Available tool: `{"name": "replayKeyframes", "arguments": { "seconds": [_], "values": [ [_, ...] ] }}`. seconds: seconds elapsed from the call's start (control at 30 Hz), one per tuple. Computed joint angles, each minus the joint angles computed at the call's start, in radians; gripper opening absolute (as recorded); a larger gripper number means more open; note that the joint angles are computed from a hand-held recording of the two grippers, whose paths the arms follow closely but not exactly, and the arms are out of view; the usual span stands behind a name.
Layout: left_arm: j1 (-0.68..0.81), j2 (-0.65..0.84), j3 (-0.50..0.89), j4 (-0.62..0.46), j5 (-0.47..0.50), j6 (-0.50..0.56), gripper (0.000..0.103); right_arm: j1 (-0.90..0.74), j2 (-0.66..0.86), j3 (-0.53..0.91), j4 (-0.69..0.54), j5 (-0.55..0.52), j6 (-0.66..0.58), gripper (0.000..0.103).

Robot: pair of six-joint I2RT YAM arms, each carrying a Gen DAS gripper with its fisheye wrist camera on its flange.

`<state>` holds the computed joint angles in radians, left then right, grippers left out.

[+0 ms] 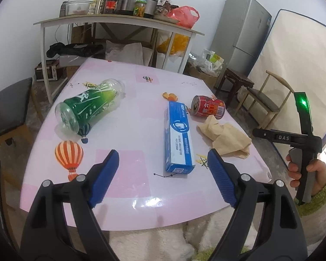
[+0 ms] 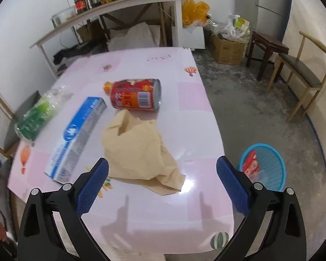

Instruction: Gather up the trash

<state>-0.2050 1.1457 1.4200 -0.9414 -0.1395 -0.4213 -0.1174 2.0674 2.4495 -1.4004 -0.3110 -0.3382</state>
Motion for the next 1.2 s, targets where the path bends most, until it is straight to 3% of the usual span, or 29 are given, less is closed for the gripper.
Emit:
{"name": "replayKeyframes", "arguments": {
  "seconds": [0.2, 0.33, 0.53, 0.77, 0.97, 1.2],
  "values": [
    [-0.035, -0.01, -0.038, 0.023, -0.028, -0.011, 0.08, 0.007, 0.117, 0.135, -0.141, 0.01, 0.056, 0.096],
    [-0.069, -0.019, -0.066, 0.038, -0.054, -0.007, 0.08, 0.028, 0.176, 0.16, -0.161, 0.036, 0.126, 0.096],
    [-0.114, -0.038, -0.108, 0.05, -0.089, -0.011, 0.08, 0.073, 0.154, 0.001, 0.008, 0.106, 0.21, 0.096],
    [-0.171, -0.072, -0.151, 0.068, -0.117, 0.011, 0.08, 0.144, 0.042, -0.232, 0.224, 0.22, 0.122, 0.092],
    [-0.206, -0.078, -0.185, 0.122, -0.083, 0.033, 0.08, 0.148, 0.018, -0.259, 0.224, 0.17, 0.089, 0.071],
    [-0.245, -0.034, -0.181, 0.183, -0.033, 0.096, 0.08, 0.146, -0.011, -0.271, 0.182, 0.097, 0.041, 0.027]
  ]
}}
